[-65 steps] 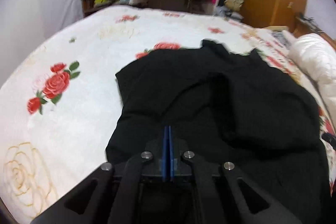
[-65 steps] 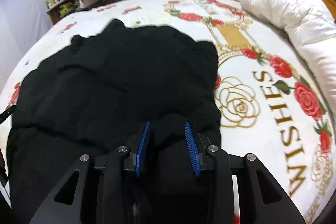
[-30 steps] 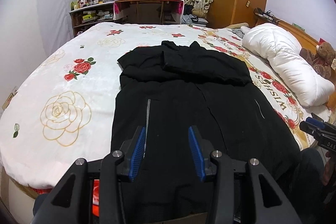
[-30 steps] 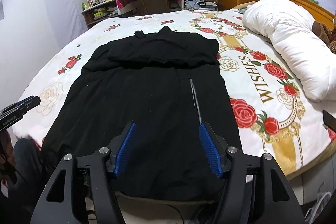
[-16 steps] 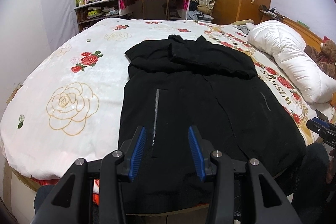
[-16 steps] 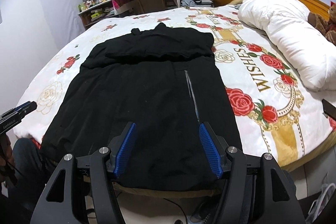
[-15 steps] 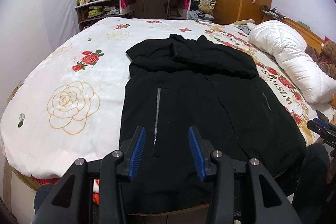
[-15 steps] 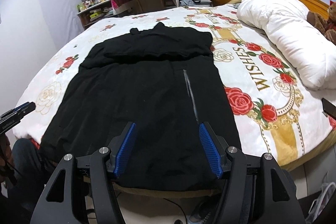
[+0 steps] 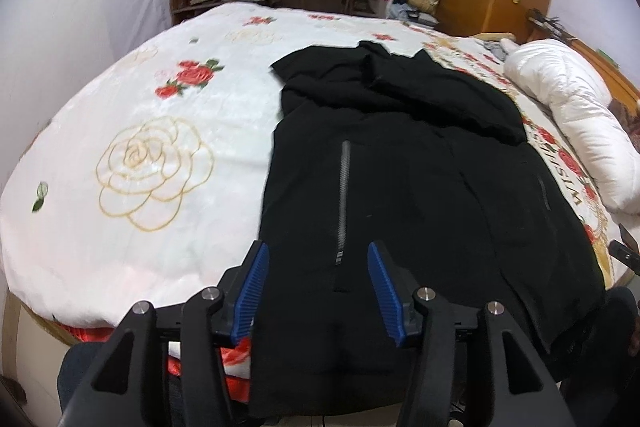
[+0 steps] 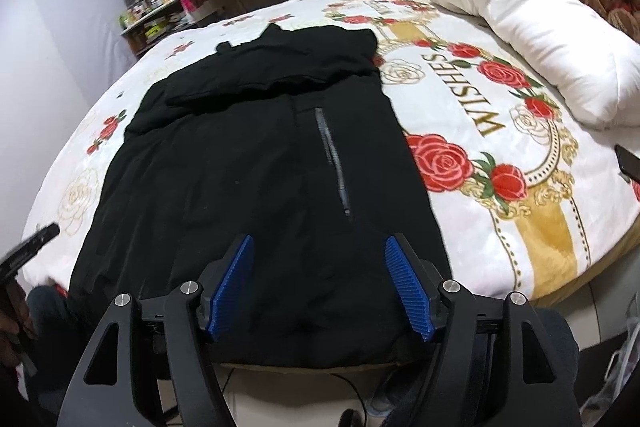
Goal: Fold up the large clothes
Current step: 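Move both grippers to the coat hem, then grasp the coat hem with the left gripper while the right gripper grasps it too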
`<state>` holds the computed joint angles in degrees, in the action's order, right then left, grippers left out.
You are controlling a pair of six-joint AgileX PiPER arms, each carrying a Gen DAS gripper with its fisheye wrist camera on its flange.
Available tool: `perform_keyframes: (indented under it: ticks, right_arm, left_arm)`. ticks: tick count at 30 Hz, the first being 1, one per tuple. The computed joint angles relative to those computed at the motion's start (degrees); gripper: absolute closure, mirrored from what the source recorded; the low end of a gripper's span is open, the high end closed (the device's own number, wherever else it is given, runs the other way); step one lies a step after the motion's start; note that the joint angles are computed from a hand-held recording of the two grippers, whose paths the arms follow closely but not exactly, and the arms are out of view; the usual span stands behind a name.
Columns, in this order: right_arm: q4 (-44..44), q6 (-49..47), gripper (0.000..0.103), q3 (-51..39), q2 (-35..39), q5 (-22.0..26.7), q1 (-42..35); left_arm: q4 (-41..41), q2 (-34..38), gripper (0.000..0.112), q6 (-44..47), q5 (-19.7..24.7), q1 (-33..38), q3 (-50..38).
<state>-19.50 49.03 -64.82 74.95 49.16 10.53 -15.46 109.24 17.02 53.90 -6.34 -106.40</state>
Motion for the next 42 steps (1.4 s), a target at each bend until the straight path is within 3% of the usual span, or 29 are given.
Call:
perform_keyframes:
  ticks: [13,28,34,35,37,38,39,42]
  right_arm:
    - [12.4,-9.2,0.033,-0.7,7.0,-0.6,-13.3]
    - [18.7,-11.1,0.027,-0.7,10.9,3.6,-16.4]
    - [22.5,-14.0,0.025,-1.6,12.8,5.6,-18.2]
    - [23.0,-14.6,0.025,-1.9,12.9,6.2,-18.4]
    - [24.4,-16.3,0.032,-2.1,12.6,6.9,-18.8]
    - [25.4,-17.0,0.046,-2.1,12.3,6.8,-19.1]
    - [27.7,-18.7,0.059,-1.1,11.0,5.6,-19.9]
    - [30.5,-20.9,0.071,0.4,8.2,3.9,-20.6]
  left_arm:
    - [1.3,8.6,0.053,-2.3,3.6,0.8,-4.7]
    - [2.3,6.7,0.045,-6.2,1.3,0.6,3.8]
    - [3.7,7.3,0.042,-7.2,1.6,0.0,3.4]
    - [4.1,7.4,0.045,-7.1,1.9,-0.3,3.0]
    - [3.5,6.9,0.068,-4.8,2.4,-0.8,3.1]
    - [4.8,6.3,0.073,-4.5,2.0,-1.5,3.5]
    - [6.2,5.7,0.091,-4.5,1.6,-2.2,3.9]
    - [4.8,5.5,0.096,-3.5,3.4,-1.6,2.4]
